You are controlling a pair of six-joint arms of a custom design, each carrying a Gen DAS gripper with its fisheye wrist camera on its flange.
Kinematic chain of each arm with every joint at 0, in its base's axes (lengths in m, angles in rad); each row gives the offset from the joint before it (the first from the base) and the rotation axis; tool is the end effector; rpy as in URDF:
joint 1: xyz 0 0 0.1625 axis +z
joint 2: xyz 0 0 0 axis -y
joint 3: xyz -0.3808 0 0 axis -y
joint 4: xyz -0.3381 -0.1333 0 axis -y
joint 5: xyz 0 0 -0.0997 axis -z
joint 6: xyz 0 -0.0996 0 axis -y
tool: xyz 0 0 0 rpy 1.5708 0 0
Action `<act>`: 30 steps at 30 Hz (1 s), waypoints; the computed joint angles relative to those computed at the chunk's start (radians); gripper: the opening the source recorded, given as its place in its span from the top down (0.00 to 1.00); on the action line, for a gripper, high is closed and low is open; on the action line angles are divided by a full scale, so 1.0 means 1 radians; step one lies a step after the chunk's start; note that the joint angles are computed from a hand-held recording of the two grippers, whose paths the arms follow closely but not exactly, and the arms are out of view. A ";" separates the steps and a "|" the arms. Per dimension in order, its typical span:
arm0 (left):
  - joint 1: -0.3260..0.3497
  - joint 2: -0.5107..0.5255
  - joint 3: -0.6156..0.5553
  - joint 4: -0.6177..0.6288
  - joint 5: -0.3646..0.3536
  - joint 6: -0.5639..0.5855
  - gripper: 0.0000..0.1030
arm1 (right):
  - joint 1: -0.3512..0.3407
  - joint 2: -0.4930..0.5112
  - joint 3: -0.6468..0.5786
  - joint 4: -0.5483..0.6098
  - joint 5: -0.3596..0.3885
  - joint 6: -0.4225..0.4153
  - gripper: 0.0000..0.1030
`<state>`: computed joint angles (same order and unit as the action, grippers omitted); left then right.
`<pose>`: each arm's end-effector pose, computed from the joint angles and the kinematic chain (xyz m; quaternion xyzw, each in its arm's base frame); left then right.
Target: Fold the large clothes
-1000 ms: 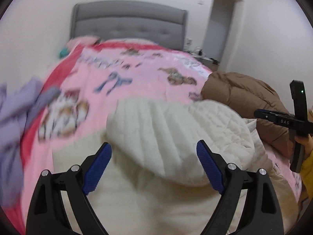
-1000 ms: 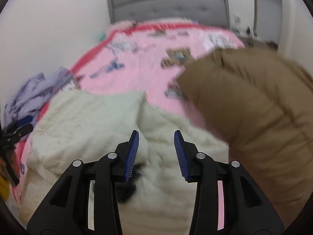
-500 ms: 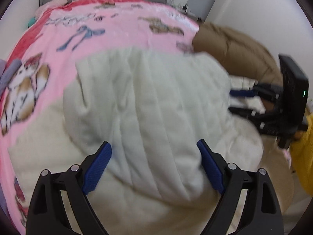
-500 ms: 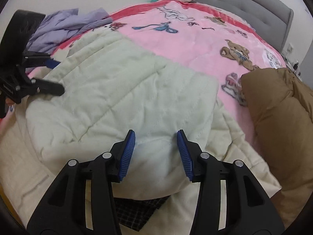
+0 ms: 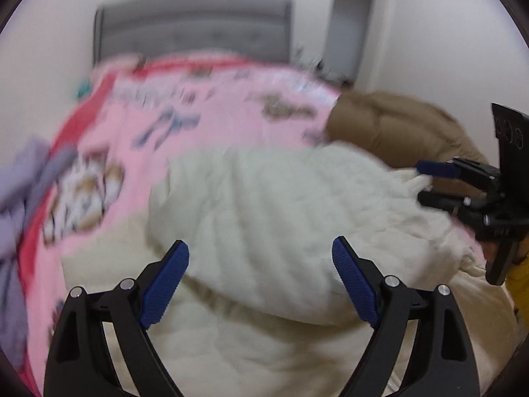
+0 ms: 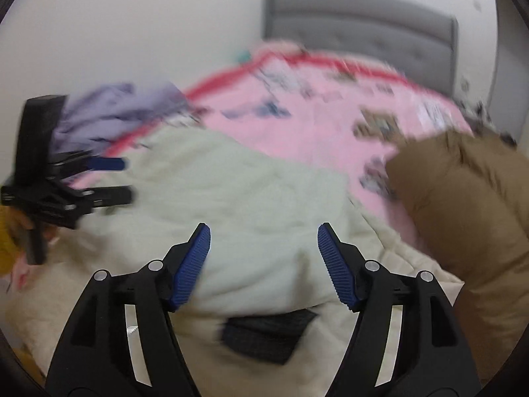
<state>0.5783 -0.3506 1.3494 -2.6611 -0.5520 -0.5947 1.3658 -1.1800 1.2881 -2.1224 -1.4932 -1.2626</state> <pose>-0.4207 -0.5350 -0.0339 0.1505 0.8593 -0.3753 0.3132 0.0131 -0.6297 0.4312 0.4991 -0.8373 0.1886 0.1191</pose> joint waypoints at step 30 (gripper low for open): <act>-0.100 -0.043 0.073 0.303 0.032 -0.221 0.13 | -0.008 -0.230 0.330 -0.232 -0.191 -0.003 0.14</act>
